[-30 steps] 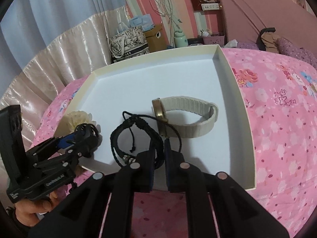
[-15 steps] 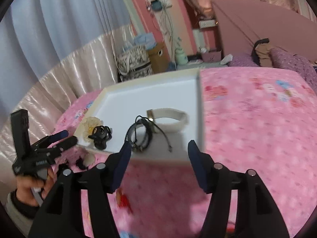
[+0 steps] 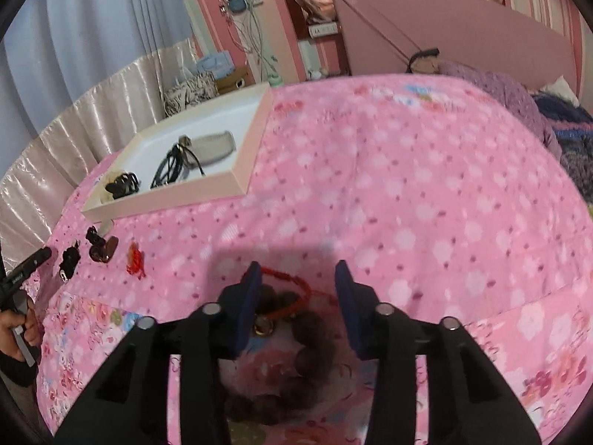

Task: Organize jewelry
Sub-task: 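Withdraw both open tools from the tray toward the remaining jewelry, then grasp the black braided pendant necklace with the left tool while the right tool grasps the red string bracelet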

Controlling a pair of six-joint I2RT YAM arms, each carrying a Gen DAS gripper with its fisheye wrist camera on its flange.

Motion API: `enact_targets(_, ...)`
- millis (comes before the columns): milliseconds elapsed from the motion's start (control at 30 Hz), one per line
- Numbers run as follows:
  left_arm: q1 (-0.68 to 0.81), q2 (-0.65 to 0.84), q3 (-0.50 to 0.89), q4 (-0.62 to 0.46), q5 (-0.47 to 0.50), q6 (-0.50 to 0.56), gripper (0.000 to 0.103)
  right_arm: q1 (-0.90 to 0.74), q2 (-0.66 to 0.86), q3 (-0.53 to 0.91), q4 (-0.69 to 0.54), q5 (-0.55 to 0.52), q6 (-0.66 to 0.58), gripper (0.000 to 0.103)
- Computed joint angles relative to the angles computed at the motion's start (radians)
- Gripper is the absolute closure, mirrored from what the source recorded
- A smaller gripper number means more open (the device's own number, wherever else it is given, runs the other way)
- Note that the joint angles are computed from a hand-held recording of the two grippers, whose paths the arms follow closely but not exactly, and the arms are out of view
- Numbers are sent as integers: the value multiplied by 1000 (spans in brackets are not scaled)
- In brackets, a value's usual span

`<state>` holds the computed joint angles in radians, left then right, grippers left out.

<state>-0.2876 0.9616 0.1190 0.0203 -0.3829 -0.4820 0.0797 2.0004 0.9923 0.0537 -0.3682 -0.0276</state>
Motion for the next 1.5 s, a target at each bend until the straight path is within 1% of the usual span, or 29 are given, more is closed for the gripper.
enact_targets(33,4,7,-4,9,7,-2,4,1,1,-5,10,-2,8,70)
enact_targets(100,11,9,-9,15,15,2,4,4,5,-3,8,-24,17,80)
enact_targets(133,5,21,-6,22,11,0,4,5,3,-2,7,-25,22,93)
enact_targets(200,1,30,-5,29,10,3,4,11,-4,-9,7,-25,13,94)
enact_targets(267,-3,42,-2,33,8,2,4,16,-18,-28,20,-36,9,98)
enact_targets(333,-10,44,-3,33,5,-1,4,15,-41,-57,46,-51,16,99)
enact_targets(400,-29,32,8,15,-3,-10,4,5,-73,-92,81,-91,34,100)
enact_targets(500,-93,50,49,-5,-32,-35,4,2,-112,-113,111,-130,61,100)
enact_targets(600,-189,140,110,18,-78,-70,4,26,-131,-93,115,-169,107,100)
enact_targets(700,-271,275,185,67,-104,-103,4,75,-156,-77,117,-183,133,100)
enact_targets(800,-331,411,263,111,-109,-111,4,124,-169,-57,118,-170,146,100)
enact_targets(867,-368,497,315,133,-106,-107,4,160,-154,-34,107,-118,131,100)
enact_targets(933,-383,559,347,150,-111,-107,4,177,-104,-3,103,-107,139,100)
enact_targets(1033,-368,653,388,186,-74,-120,5,198,-22,36,104,-65,138,100)
enact_targets(1100,-357,711,433,170,-58,-113,13,219,15,41,113,-2,123,100)
enact_targets(1133,-351,732,456,155,-46,-106,22,234,35,40,120,43,112,100)
enact_targets(1167,-340,757,482,131,-30,-103,32,239,48,35,129,53,110,100)
enact_targets(1200,-324,773,493,129,-10,-100,38,242,58,38,125,57,110,100)
enact_targets(1233,-307,785,498,131,18,-104,48,240,51,29,141,61,109,100)
enact_targets(1300,-294,774,482,156,28,-116,54,239,46,20,152,74,101,100)
enact_targets(1333,-289,771,473,168,35,-118,61,237,53,26,144,68,100,100)
enact_targets(1367,-285,762,458,186,39,-120,70,234,54,26,143,66,101,100)
enact_targets(1433,-288,728,414,224,41,-123,76,230,56,29,142,61,103,100)
enact_targets(1500,-296,694,374,244,35,-130,79,222,61,33,137,42,106,100)
